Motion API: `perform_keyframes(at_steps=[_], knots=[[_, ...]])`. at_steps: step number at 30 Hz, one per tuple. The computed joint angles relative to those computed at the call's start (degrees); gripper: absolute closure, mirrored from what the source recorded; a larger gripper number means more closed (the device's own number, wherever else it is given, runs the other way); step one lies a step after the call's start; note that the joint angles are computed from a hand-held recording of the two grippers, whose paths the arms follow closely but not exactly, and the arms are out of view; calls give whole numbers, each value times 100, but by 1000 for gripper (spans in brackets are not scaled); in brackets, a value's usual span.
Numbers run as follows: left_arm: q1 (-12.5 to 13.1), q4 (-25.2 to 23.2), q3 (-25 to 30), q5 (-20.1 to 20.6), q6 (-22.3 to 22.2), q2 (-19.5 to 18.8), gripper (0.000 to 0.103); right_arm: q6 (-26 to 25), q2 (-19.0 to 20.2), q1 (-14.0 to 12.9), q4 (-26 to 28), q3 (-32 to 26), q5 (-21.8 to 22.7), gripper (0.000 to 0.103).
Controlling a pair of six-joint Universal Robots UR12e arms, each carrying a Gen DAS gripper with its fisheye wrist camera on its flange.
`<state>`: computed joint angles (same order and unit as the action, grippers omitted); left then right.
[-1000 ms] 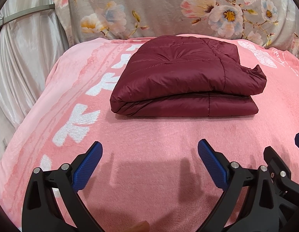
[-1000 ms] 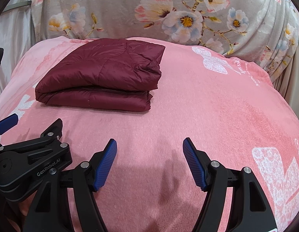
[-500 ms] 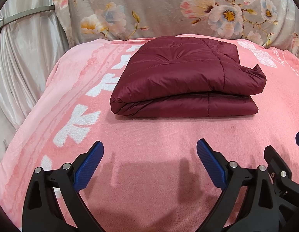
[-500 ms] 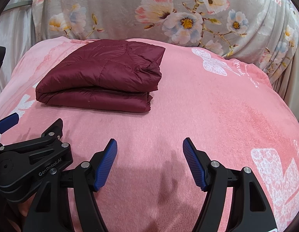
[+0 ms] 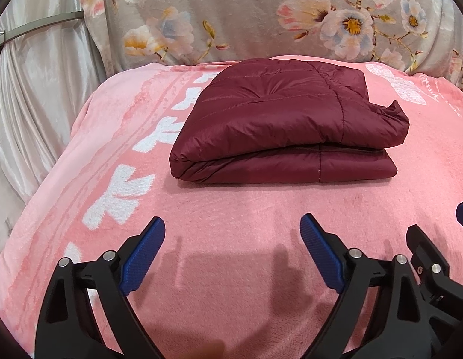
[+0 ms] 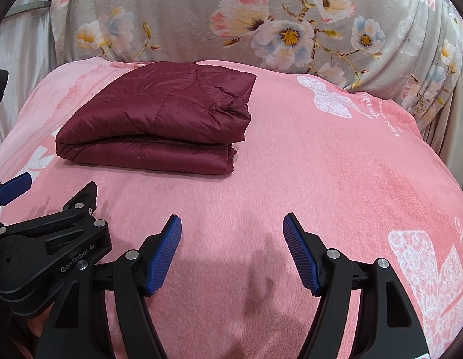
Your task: Fold large clothes
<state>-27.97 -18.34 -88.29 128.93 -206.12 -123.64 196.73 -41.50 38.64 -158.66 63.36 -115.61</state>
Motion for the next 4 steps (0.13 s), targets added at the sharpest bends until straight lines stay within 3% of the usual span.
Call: perform_keyframes(at_steps=[4], knots=[[-12, -34, 23, 29, -11, -11, 14, -6, 3, 1, 2, -4, -8, 34]])
